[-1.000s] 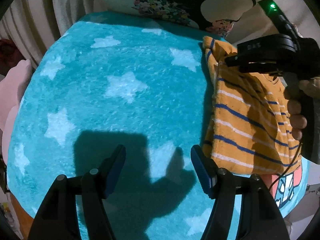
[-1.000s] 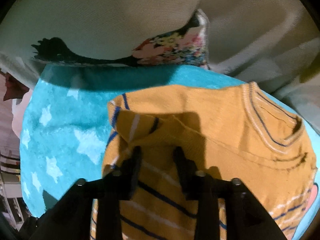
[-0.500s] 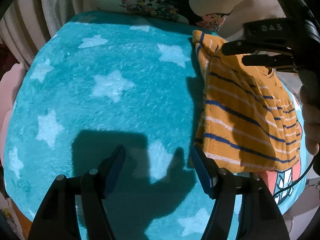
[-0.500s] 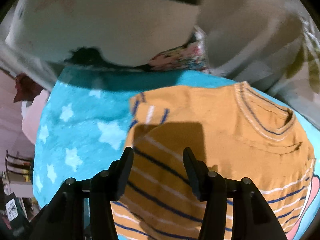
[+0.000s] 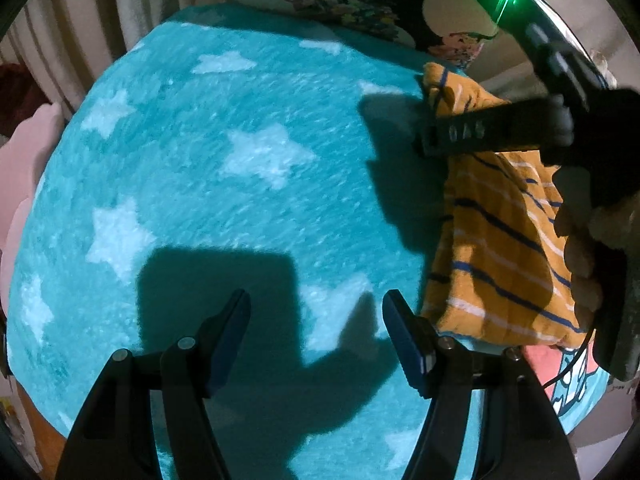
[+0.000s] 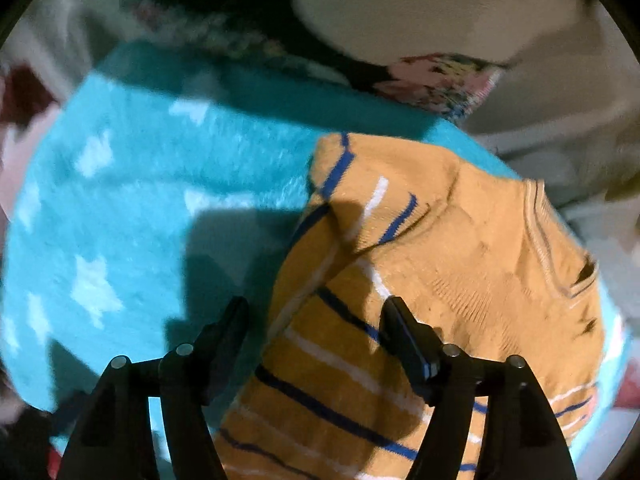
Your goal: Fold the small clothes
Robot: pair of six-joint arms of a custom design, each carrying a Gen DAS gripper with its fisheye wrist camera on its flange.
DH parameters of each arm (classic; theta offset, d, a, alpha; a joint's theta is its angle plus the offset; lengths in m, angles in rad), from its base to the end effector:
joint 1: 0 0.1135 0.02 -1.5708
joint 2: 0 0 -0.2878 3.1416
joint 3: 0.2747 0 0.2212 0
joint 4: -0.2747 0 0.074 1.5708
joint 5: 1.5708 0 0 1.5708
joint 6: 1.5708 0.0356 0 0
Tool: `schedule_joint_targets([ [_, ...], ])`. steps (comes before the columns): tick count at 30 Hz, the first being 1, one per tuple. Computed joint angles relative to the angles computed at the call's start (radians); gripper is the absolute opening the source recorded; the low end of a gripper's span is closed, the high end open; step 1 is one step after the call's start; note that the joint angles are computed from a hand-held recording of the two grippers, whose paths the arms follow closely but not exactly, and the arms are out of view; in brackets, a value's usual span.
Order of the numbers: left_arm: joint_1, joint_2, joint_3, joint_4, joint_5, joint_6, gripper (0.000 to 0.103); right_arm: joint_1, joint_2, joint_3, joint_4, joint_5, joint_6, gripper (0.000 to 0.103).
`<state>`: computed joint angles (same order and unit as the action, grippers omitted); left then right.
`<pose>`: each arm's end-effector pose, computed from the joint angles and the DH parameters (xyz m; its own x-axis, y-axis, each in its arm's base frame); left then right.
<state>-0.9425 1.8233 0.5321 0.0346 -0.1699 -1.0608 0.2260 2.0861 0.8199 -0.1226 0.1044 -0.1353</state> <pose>0.1471 -0.1923 0.1003 -0.9420 -0.1669 -0.2912 -0.1136 0.9750 -0.1912 0.2959 0.0642 0.0712 -0.9221 -0.3497 -0.1655 -0.3319 0.9349 -0.1260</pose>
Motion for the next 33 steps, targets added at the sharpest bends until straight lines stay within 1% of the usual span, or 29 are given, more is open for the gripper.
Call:
schedule_joint_targets([
  [1,0.000,-0.006,-0.013,0.010,0.003,-0.008,0.068,0.018,0.002,-0.011,0.019,0.029,-0.007,0.072],
  [2,0.007,-0.008,-0.024,0.023,0.008,-0.012,0.068,0.033,-0.001,-0.026,0.043,0.058,-0.009,0.058],
  [3,0.012,-0.011,-0.038,0.039,0.013,-0.017,0.068,0.044,-0.006,-0.039,0.062,0.084,-0.013,0.051],
  [4,0.020,-0.014,-0.059,0.067,0.021,-0.017,0.068,0.043,-0.010,-0.039,0.061,0.094,-0.032,0.041],
  [5,0.027,-0.017,-0.075,0.092,0.028,-0.017,0.068,0.035,-0.014,-0.038,0.055,0.087,-0.046,0.033],
  [7,0.032,-0.035,-0.111,0.144,0.042,-0.015,0.068,-0.009,-0.027,-0.021,0.020,0.031,-0.081,0.026],
  [8,0.034,-0.035,-0.122,0.177,0.056,-0.011,0.069,-0.046,-0.030,-0.002,-0.013,-0.016,-0.103,0.023],
  [11,0.037,-0.013,-0.155,0.310,0.110,0.004,0.072,-0.131,-0.022,0.056,-0.102,-0.132,-0.135,0.022],
  [13,0.031,0.007,-0.166,0.389,0.137,0.018,0.072,-0.173,-0.016,0.085,-0.146,-0.185,-0.149,0.022],
  [15,0.045,0.033,-0.160,0.445,0.169,0.045,0.073,-0.205,-0.010,0.111,-0.179,-0.212,-0.165,0.022],
  [17,0.063,0.067,-0.149,0.502,0.204,0.072,0.076,-0.221,-0.016,0.112,-0.189,-0.221,-0.178,0.022],
  [19,0.079,0.103,-0.123,0.548,0.238,0.100,0.076,-0.240,-0.031,0.106,-0.198,-0.223,-0.198,0.022],
  [21,0.086,0.130,-0.089,0.569,0.275,0.124,0.076,-0.246,-0.043,0.093,-0.198,-0.221,-0.204,0.022],
  [22,0.085,0.140,-0.085,0.587,0.289,0.127,0.076,-0.249,-0.047,0.093,-0.206,-0.219,-0.208,0.022],
  [24,0.087,0.161,-0.094,0.656,0.329,0.132,0.076,-0.217,-0.029,0.087,-0.184,-0.213,-0.182,0.022],
  [25,0.090,0.166,-0.103,0.683,0.345,0.138,0.076,-0.220,-0.019,0.107,-0.198,-0.215,-0.187,0.022],
  [30,0.077,0.214,-0.085,0.736,0.334,0.152,0.077,-0.225,0.031,0.171,-0.237,-0.240,-0.176,0.022],
  [32,0.080,0.221,-0.052,0.702,0.334,0.156,0.077,-0.222,0.040,0.179,-0.237,-0.234,-0.180,0.023],
  [33,0.082,0.223,-0.031,0.674,0.332,0.152,0.073,-0.217,0.041,0.181,-0.235,-0.229,-0.180,0.023],
])
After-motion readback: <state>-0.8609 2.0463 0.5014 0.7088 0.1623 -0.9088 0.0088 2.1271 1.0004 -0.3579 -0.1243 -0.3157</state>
